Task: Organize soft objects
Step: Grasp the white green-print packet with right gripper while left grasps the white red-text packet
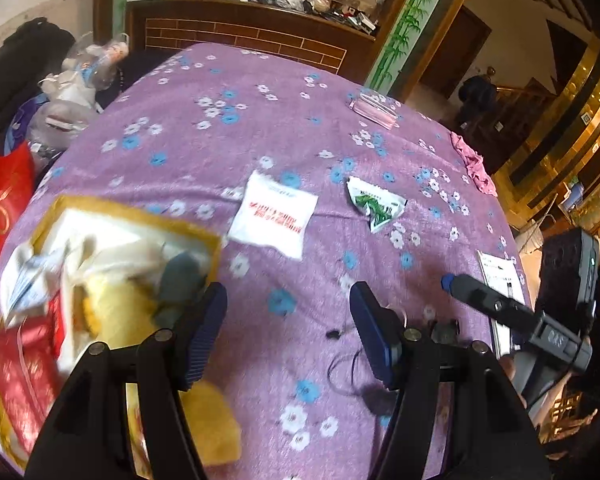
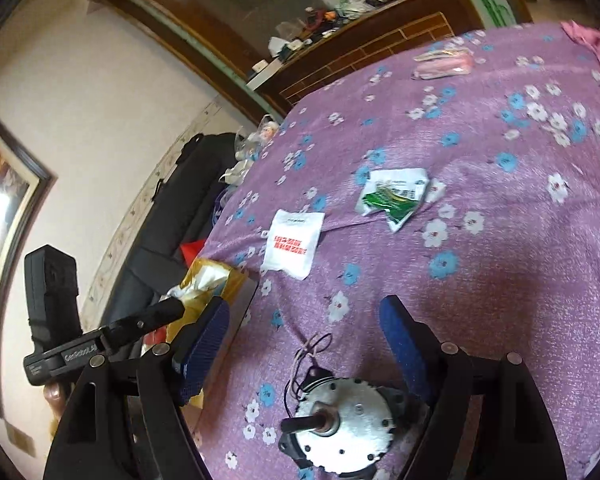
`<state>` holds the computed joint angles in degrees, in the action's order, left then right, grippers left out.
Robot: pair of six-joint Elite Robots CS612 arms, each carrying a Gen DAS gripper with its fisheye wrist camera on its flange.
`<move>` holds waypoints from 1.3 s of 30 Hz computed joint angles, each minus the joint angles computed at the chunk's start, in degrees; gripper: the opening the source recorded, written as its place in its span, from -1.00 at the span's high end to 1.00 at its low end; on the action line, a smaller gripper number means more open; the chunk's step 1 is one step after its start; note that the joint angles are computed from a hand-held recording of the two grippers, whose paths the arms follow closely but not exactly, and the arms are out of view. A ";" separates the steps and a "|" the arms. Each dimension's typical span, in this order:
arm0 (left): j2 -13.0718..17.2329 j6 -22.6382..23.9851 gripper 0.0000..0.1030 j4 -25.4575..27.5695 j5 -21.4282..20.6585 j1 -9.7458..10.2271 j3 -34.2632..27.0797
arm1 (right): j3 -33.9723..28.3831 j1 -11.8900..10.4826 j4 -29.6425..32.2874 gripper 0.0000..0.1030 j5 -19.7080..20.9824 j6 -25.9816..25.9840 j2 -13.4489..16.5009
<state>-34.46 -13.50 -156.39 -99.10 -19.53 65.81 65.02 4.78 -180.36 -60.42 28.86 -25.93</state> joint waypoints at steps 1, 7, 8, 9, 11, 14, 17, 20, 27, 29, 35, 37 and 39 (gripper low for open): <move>0.81 0.23 -0.22 1.28 0.25 -0.10 -1.71 | 0.22 -0.14 -0.39 -0.53 -0.59 1.24 -0.02; 7.20 0.33 -0.22 11.00 -0.63 0.40 -13.92 | -0.34 -0.71 1.84 -0.53 -1.60 3.39 -0.35; 8.32 -0.12 -0.22 13.00 -0.64 0.57 -16.04 | -1.93 -0.87 4.80 -0.54 -1.04 1.84 -0.21; 9.26 -0.38 -0.22 14.57 -1.06 0.77 -17.83 | -3.34 -0.89 7.42 -0.54 -1.60 -0.09 -0.07; 10.88 -1.54 -0.21 17.31 -1.93 1.16 -20.97 | -7.27 -0.75 13.28 -0.53 -4.35 -4.43 0.67; 12.93 -2.63 -0.21 19.85 -4.00 1.54 -25.11 | -17.30 -0.95 23.40 -0.53 -6.12 -9.35 4.42; 14.84 -1.41 -0.22 23.17 -2.16 1.13 -29.43 | -27.10 -1.01 31.42 -0.53 -7.10 -11.86 8.96; 17.46 -1.16 -0.21 27.97 -2.30 1.19 -34.74 | -37.69 -1.31 39.63 -0.46 -5.08 -11.47 14.71; 18.58 1.46 -0.19 34.02 -4.73 0.54 -36.47 | -41.01 -0.83 45.05 0.32 -4.06 -16.22 16.66; 17.90 1.20 -0.03 32.77 -2.82 -0.16 -34.70 | -40.40 -0.44 44.63 0.57 -6.71 -16.97 16.20; 15.96 -0.09 1.00 30.05 -4.15 -0.88 -29.42 | -24.64 -1.01 31.14 0.87 -5.32 -10.85 8.99; 14.40 -0.94 1.00 27.82 -5.91 -0.71 -26.35 | -17.31 -1.07 24.20 0.87 -5.43 -9.14 5.69; 12.99 -1.58 1.00 24.53 -7.50 -0.47 -23.54 | -10.14 -1.18 16.68 0.87 -6.01 -6.77 2.56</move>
